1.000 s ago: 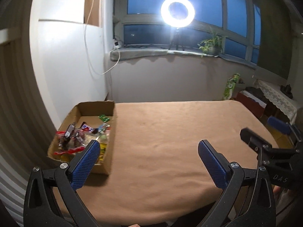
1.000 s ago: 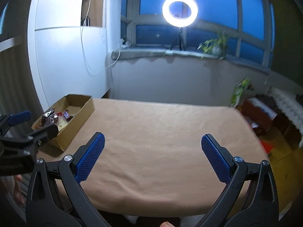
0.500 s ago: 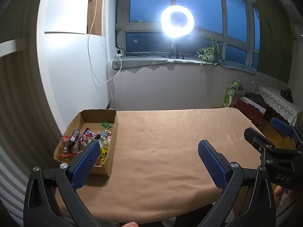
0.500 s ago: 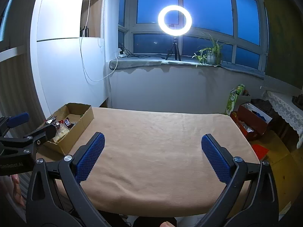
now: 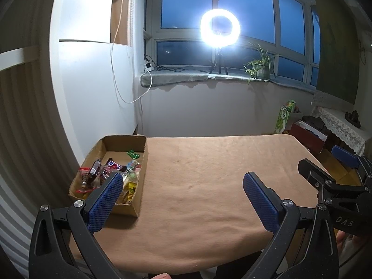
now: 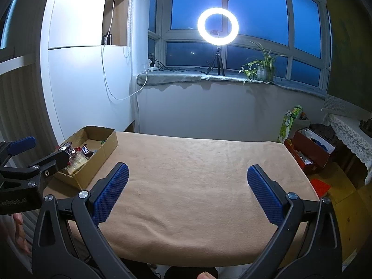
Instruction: Organize snacks
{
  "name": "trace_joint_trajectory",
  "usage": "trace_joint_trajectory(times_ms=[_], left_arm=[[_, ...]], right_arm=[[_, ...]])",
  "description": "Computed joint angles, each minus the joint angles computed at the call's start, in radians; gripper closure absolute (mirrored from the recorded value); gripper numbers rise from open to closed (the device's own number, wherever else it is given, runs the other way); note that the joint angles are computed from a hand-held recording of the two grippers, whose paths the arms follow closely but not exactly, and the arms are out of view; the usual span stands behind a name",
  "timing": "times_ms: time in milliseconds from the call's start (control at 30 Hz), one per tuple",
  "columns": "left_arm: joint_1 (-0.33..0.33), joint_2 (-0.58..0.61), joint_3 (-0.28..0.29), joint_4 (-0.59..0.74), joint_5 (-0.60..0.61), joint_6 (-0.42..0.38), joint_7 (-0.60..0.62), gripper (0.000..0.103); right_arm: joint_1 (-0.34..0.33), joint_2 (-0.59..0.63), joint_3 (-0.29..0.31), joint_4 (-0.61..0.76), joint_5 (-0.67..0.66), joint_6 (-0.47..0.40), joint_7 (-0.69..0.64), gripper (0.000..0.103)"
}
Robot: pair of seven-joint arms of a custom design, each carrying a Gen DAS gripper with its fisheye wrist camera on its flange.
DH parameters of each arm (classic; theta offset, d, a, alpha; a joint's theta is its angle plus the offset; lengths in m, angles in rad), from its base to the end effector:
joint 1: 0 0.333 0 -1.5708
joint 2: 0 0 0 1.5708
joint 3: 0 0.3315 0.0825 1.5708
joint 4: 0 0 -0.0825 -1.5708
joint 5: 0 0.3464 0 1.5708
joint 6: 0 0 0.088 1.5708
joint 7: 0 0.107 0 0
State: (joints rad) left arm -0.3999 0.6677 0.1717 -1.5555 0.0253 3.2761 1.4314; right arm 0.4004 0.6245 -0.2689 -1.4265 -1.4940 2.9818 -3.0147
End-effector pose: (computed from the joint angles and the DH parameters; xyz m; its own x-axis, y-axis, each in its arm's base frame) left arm 0.7026 -0.2032 0.4254 -0.2101 -0.9777 -0.0045 -0.4748 0.1061 -0.8737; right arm 0.6865 0.2103 0.4167 -0.0529 -0.9977 0.0419 -0.4235 -0.0155 -0.9058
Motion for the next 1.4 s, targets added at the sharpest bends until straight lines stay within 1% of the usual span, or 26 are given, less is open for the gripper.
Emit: trace_joint_trajectory(times_ms=[600,667,700,767,800,900,967,1000,1100,1167,1200,1267,1333,1400], left_arm=[[-0.005,0.001,0.006,0.003,0.01,-0.012,-0.021,0.0],[0.011,0.001,-0.015,0.006,0.01,-0.014,-0.023,0.0],[0.005,-0.002,-0.011,0.001,0.007,-0.012,-0.03,0.0],[0.059,-0.005,-0.08,0.005,0.013,-0.019,-0.021,0.0],[0.075,-0.005,-0.101,0.004,0.016,-0.019,-0.018,0.0],[0.151,-0.002,-0.198,0.015,0.023,-0.04,0.001,0.0],[0.168,0.0,-0.222,0.016,0.027,-0.04,0.007,0.0],[0.164,0.001,-0.217,0.016,0.028,-0.04,0.007,0.0],[0.105,0.002,-0.145,0.02,0.028,-0.052,-0.015,0.0],[0.089,0.004,-0.127,0.02,0.031,-0.049,-0.024,0.0],[0.071,0.005,-0.105,0.021,0.028,-0.052,-0.036,0.0],[0.06,0.008,-0.09,0.025,0.029,-0.055,-0.052,0.0],[0.031,0.016,-0.049,0.035,0.03,-0.065,-0.075,0.0],[0.023,0.02,-0.035,0.04,0.037,-0.073,-0.089,0.0]], right_arm=[[0.003,0.003,-0.006,0.002,0.014,0.004,-0.007,0.0],[0.005,0.003,-0.008,0.002,0.014,0.005,-0.006,0.0],[0.005,0.004,-0.007,0.004,0.018,0.002,-0.009,0.0],[0.005,0.004,-0.009,0.002,0.018,0.006,-0.009,0.0],[0.005,0.004,-0.01,0.002,0.018,0.007,-0.01,0.0],[0.007,0.004,-0.012,0.002,0.019,0.008,-0.007,0.0],[0.006,0.004,-0.012,0.002,0.021,0.009,-0.011,0.0],[0.006,0.004,-0.012,0.001,0.024,0.008,-0.014,0.0],[0.006,0.012,-0.011,0.006,0.042,0.008,-0.027,0.0],[0.008,0.016,-0.016,0.008,0.051,0.012,-0.032,0.0],[0.011,0.016,-0.019,0.008,0.054,0.013,-0.033,0.0],[0.014,0.017,-0.024,0.007,0.06,0.015,-0.036,0.0],[0.019,0.023,-0.026,0.011,0.073,0.012,-0.044,0.0],[0.021,0.031,-0.033,0.015,0.082,0.017,-0.044,0.0]])
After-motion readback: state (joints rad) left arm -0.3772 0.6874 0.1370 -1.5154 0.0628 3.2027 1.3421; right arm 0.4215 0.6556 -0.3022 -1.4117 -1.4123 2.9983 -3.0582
